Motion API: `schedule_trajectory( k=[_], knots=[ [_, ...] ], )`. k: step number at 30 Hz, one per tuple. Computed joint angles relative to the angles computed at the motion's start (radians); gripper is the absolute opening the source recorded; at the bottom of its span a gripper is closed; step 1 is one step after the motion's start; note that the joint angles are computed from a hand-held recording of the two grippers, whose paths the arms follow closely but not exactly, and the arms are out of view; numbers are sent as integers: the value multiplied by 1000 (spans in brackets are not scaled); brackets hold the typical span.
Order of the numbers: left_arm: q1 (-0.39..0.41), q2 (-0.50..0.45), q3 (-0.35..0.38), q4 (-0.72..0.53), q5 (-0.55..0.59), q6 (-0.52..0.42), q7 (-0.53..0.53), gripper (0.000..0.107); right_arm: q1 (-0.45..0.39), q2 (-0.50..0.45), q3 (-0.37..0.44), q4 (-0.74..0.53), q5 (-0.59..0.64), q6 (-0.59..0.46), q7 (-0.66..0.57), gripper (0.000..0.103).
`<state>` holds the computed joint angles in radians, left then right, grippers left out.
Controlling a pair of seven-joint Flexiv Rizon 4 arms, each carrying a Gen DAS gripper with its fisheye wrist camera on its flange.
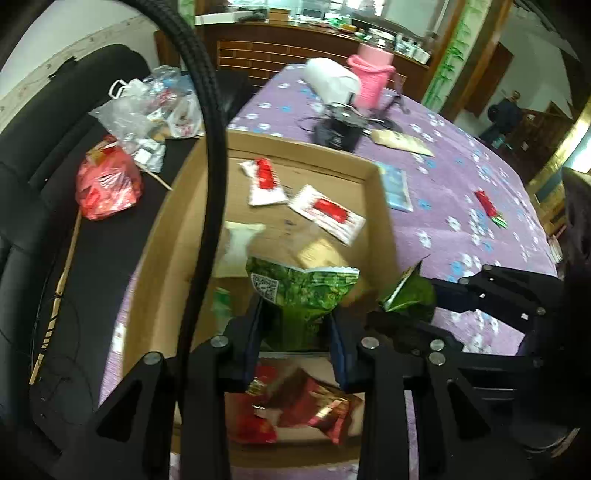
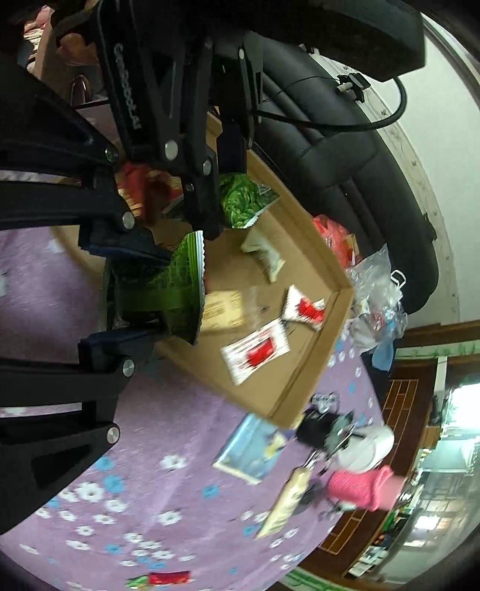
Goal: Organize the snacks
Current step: 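Carry both green packets over the cardboard box, then open both tools to drop the green packets into the box, then move both open tools back to the remaining snacks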
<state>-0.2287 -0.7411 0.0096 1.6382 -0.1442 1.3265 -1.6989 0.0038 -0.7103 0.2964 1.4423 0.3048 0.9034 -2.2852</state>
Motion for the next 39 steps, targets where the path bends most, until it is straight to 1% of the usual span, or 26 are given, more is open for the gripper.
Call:
schedule_trajectory(
  k=[5, 11, 16, 19, 21, 23, 27, 28, 29, 32, 35, 37, 39],
  knots=[
    [-9, -21, 40, -33, 8, -8, -35, 34, 28, -29, -6, -43, -20, -3, 19, 31],
    [-10, -58, 73, -96, 28, -62, -76, 34, 64, -80, -24, -106, -58, -32, 74, 31],
    [10, -87, 61, -145, 34, -122, -85, 35, 90, -125, -36, -154, -99, -55, 117, 31],
    [26, -99, 45, -164, 30, -157, -85, 35, 112, -138, -51, -158, -132, -34, 136, 32],
    [23, -101, 49, -177, 36, -181, -90, 35, 121, -144, -60, -158, -154, -32, 154, 37],
    [21, -101, 52, -181, 47, -189, -92, 35, 132, -141, -73, -141, -177, -2, 167, 49],
    [24, -96, 47, -174, 52, -179, -103, 35, 121, -138, -64, -133, -195, 18, 176, 57],
    [23, -95, 49, -175, 55, -177, -105, 36, 120, -135, -64, -126, -198, 31, 178, 61],
    [18, -93, 54, -173, 60, -175, -110, 40, 115, -132, -60, -123, -199, 34, 178, 64],
    [7, -87, 68, -166, 76, -161, -128, 48, 107, -121, -59, -105, -205, 55, 180, 66],
    [-5, -78, 79, -159, 90, -155, -144, 49, 97, -108, -55, -84, -207, 75, 180, 67],
    [-15, -69, 86, -155, 98, -161, -158, 50, 82, -96, -45, -68, -199, 90, 174, 68],
    [-26, -59, 90, -150, 110, -147, -172, 50, 64, -83, -35, -53, -185, 105, 169, 68]
  ],
)
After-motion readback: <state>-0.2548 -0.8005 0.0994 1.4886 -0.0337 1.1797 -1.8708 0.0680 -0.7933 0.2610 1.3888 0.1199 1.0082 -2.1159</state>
